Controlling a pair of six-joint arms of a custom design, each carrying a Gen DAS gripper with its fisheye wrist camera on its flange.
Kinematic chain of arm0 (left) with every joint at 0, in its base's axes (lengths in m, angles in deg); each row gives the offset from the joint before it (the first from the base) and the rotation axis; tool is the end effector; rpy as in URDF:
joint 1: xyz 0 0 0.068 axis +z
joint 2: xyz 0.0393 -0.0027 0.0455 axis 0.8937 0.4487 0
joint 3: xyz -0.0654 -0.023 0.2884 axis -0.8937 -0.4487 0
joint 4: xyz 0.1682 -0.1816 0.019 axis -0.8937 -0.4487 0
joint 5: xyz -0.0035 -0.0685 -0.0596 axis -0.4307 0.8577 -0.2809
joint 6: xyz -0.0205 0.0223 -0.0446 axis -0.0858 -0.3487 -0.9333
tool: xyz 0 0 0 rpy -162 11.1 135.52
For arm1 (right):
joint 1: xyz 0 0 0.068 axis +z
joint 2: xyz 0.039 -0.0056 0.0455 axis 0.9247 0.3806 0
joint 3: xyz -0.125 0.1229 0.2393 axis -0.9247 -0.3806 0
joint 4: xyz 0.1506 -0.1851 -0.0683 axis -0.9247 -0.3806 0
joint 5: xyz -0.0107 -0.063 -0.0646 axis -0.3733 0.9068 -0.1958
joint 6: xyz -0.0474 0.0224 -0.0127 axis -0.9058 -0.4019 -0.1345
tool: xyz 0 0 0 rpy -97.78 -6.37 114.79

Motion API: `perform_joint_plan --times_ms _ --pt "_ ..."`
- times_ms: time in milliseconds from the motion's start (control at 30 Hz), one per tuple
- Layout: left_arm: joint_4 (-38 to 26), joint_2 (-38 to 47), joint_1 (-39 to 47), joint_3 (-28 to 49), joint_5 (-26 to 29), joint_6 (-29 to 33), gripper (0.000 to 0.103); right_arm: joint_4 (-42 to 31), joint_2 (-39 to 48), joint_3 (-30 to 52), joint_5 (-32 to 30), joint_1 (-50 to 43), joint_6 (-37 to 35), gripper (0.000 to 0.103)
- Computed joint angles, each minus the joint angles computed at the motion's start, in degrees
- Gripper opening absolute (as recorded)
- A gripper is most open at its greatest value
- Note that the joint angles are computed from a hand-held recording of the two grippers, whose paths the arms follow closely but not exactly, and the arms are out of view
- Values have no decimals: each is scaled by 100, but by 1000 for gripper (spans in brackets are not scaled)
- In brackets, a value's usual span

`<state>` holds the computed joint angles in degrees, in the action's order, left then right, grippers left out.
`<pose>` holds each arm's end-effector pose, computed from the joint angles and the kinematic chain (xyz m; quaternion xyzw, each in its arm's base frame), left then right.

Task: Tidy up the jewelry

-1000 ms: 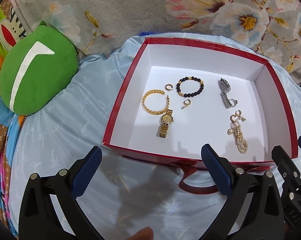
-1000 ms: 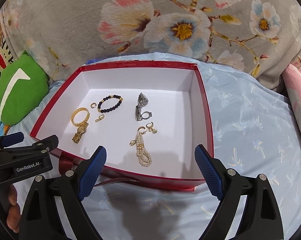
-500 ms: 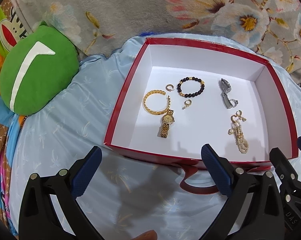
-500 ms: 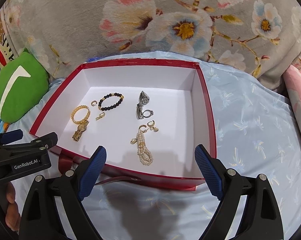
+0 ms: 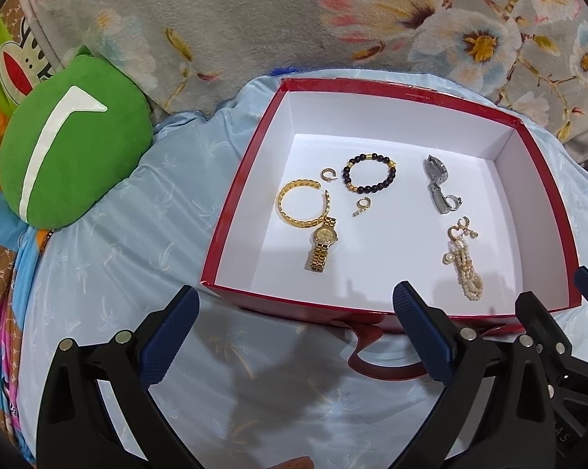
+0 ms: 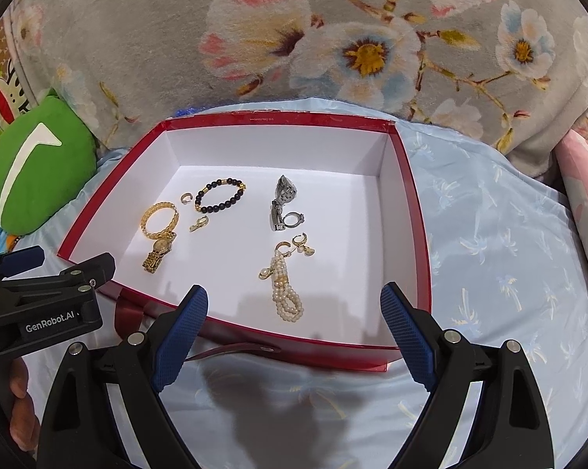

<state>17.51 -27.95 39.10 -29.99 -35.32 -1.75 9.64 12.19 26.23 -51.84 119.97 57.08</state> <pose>0.1621 -0.0584 0.2837 -0.0234 0.9455 0.0653 0.3181 0.1432 0.1563 0.2848 -0.0270 0.9237 0.0343 0.3807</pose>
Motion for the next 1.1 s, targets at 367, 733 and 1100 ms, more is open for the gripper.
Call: perform_joint_plan --times_ms 367,733,1100 --pt "109 -74 -54 -83 14 -2 97 19 10 -5 5 16 6 87" --pt "114 -31 -210 -146 -327 -151 97 13 18 1 10 14 5 87" --pt "98 -20 -269 -154 -335 -153 97 21 27 -2 6 17 1 88"
